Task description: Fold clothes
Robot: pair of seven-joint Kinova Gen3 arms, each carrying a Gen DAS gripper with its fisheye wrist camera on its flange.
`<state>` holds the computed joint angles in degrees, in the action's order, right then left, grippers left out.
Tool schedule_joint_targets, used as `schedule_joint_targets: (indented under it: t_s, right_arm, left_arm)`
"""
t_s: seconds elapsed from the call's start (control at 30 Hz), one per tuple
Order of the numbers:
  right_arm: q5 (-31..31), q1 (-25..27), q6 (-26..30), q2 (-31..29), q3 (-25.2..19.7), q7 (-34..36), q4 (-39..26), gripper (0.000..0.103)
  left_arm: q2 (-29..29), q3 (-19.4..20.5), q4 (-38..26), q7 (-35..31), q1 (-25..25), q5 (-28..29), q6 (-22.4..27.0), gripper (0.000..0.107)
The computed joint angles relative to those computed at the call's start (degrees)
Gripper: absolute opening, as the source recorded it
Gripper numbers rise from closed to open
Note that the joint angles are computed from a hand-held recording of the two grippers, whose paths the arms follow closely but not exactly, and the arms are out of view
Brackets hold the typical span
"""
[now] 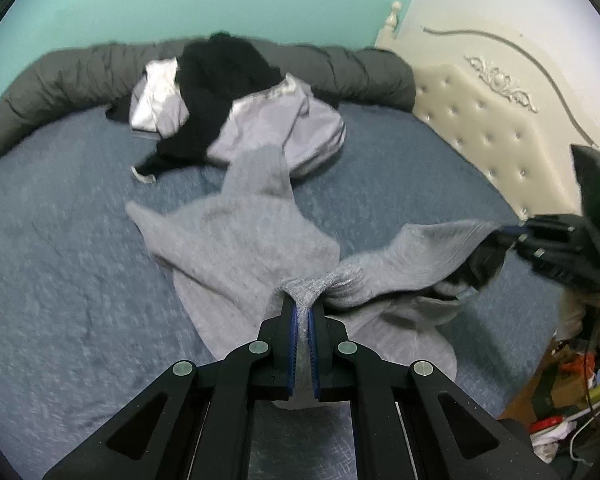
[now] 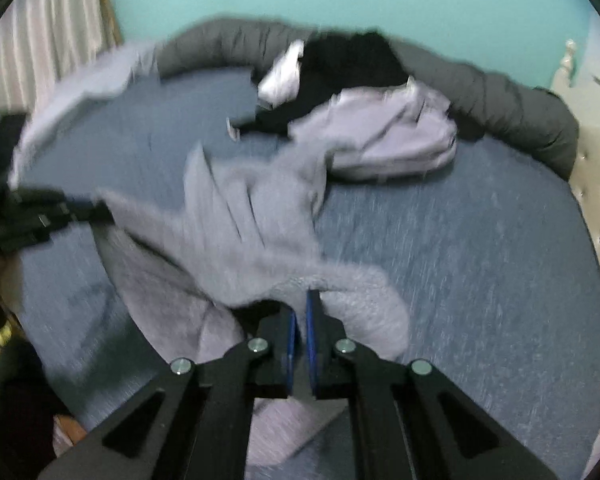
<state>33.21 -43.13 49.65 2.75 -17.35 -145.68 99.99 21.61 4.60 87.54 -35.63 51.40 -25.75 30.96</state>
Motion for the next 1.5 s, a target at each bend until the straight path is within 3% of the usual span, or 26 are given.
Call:
schedule_joint_targets:
  t_s: [0.13, 0.27, 0.37, 0.43, 0.6, 0.8, 0.87, 0.93, 1.03, 1.2, 1.4, 1.5]
  right_arm:
    - [3.6, 0.1, 1.8, -4.7, -1.7, -3.0, -3.6, 0.004]
    - [6.1, 3.1, 6.2, -6.8, -6.6, -2.5, -9.9, 0.004]
    - [9.1, 1.3, 10.8, -7.3, -7.5, -1.5, -16.5, 0.004]
    - [11.2, 0.6, 14.2, -7.0, -9.2, 0.0, -21.3, 0.004]
    - [19.8, -3.5, 23.1, -4.6, -13.4, 2.1, -34.5, 0.004]
    - [33.8, -19.1, 30.3, -0.2, -11.3, 9.7, -50.5, 0.004]
    - [38.4, -24.0, 33.3, 2.2, -11.1, 12.6, -55.8, 0.004]
    - [40.2, -29.2, 35.5, 4.4, -8.7, 16.1, -61.1, 0.004]
    - [36.0, -30.8, 35.9, 5.5, -5.1, 17.5, -63.2, 0.004]
    - [24.3, -18.7, 29.6, 3.8, -7.9, 11.5, -51.4, 0.004]
    - [11.0, -4.1, 17.2, 4.5, -10.6, 5.7, -36.0, 0.004]
    - [4.7, -4.3, 10.6, 5.3, -4.5, 5.7, -30.0, 0.004]
  left_arm:
    - [-3.0, -5.4, -3.4, 0.2, 4.9, -1.0, 5.1, 0.005]
    - [-5.7, -13.9, -8.7, -5.1, 11.1, 2.3, 10.2, 0.005]
    - [-6.9, -16.6, -15.8, -9.1, 13.2, 2.5, 16.7, 0.005]
    - [-7.0, -16.3, -21.0, -11.7, 13.1, 2.3, 21.3, 0.005]
    - [-7.2, -5.0, -34.3, -13.6, 7.9, -7.5, 30.9, 0.005]
    - [-6.1, 10.2, -50.2, -20.3, 2.0, -17.3, 37.6, 0.005]
    - [-4.8, 12.4, -55.5, -23.3, 1.6, -17.4, 40.1, 0.005]
    - [-3.9, 10.5, -59.4, -26.8, 2.5, -14.2, 41.5, 0.005]
    - [-4.2, 3.1, -57.3, -27.5, 4.3, -7.2, 41.4, 0.005]
    - [-5.6, -7.0, -44.0, -26.7, 5.4, 4.4, 35.5, 0.005]
    - [-3.3, -10.5, -28.1, -30.0, 1.6, 18.3, 25.7, 0.005]
    - [-1.8, -11.3, -22.5, -32.9, -0.3, 23.6, 20.6, 0.005]
